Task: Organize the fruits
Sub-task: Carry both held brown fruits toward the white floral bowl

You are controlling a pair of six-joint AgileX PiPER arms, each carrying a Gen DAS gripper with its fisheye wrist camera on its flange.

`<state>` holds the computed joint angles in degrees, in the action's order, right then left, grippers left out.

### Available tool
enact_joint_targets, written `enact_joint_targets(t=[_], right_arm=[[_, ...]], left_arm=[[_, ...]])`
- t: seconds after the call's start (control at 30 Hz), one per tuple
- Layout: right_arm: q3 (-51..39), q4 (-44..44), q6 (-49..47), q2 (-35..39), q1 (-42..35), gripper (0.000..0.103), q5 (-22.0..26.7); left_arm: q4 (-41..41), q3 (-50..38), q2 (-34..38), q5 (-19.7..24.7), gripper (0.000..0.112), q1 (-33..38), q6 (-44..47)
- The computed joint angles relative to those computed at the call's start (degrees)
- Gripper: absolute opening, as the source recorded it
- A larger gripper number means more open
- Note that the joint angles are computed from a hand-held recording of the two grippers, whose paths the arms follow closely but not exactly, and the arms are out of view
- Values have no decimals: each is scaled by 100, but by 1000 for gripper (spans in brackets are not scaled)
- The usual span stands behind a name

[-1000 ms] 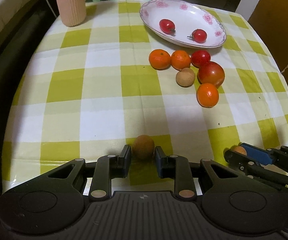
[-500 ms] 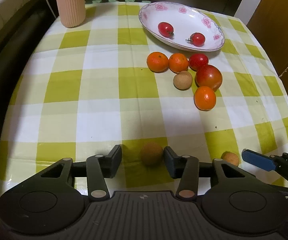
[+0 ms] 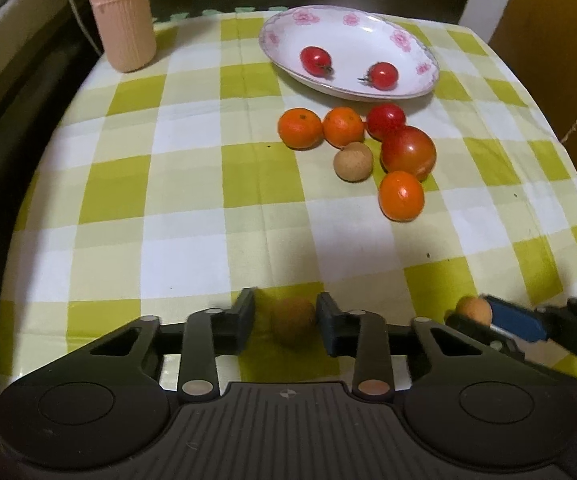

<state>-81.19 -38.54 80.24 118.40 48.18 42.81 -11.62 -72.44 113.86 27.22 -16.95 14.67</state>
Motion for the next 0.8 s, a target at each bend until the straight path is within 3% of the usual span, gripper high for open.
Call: enact_joint_targets(t=[0.07,0.43,0.8], right_arm=[[-127,20,-108,64,20,23,142],[-136,67,-70,-31,-38,22,245],[-209,-351,216,-341,139,22,434]], left_arm=[[-34,71,-49,-9,32,-6,72],[-343,210,-233,3,32,75,174],[55,652,-792,-111,32,24,-248]])
